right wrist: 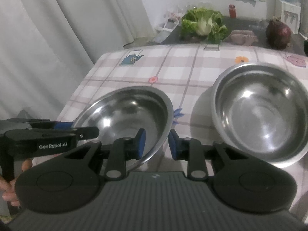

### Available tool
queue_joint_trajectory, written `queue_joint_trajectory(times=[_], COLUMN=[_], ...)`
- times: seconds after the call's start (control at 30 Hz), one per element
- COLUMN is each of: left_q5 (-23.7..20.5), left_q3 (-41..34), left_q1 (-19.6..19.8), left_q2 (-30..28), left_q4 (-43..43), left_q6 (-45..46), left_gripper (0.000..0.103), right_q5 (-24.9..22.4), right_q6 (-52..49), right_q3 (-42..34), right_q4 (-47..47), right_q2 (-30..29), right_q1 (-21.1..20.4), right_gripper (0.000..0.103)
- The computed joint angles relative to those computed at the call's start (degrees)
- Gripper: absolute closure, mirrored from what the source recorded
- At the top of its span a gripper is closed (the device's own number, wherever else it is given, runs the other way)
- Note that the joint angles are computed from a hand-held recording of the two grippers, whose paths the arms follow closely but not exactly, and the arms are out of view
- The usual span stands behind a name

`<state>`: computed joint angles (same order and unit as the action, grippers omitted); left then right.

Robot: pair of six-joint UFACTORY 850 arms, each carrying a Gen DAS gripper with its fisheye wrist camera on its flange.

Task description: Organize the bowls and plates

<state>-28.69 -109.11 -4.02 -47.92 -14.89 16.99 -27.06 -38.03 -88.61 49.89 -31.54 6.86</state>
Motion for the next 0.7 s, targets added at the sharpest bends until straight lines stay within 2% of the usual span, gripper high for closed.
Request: queue_joint_trajectory(times=[0.7], left_q5=[-3.0], left_q3=[-5.2], left_q1=[-1.2], left_q2=[-4.1], left_q4=[6.5], left_q6=[-5.3], left_gripper=[0.061], right_q5=[0.8], right_q6=[1.6], right_q3=[-0.5], right_q4=[-2.6], right_q2=[-1.3], right_q1=[0.1], right_gripper=[0.078])
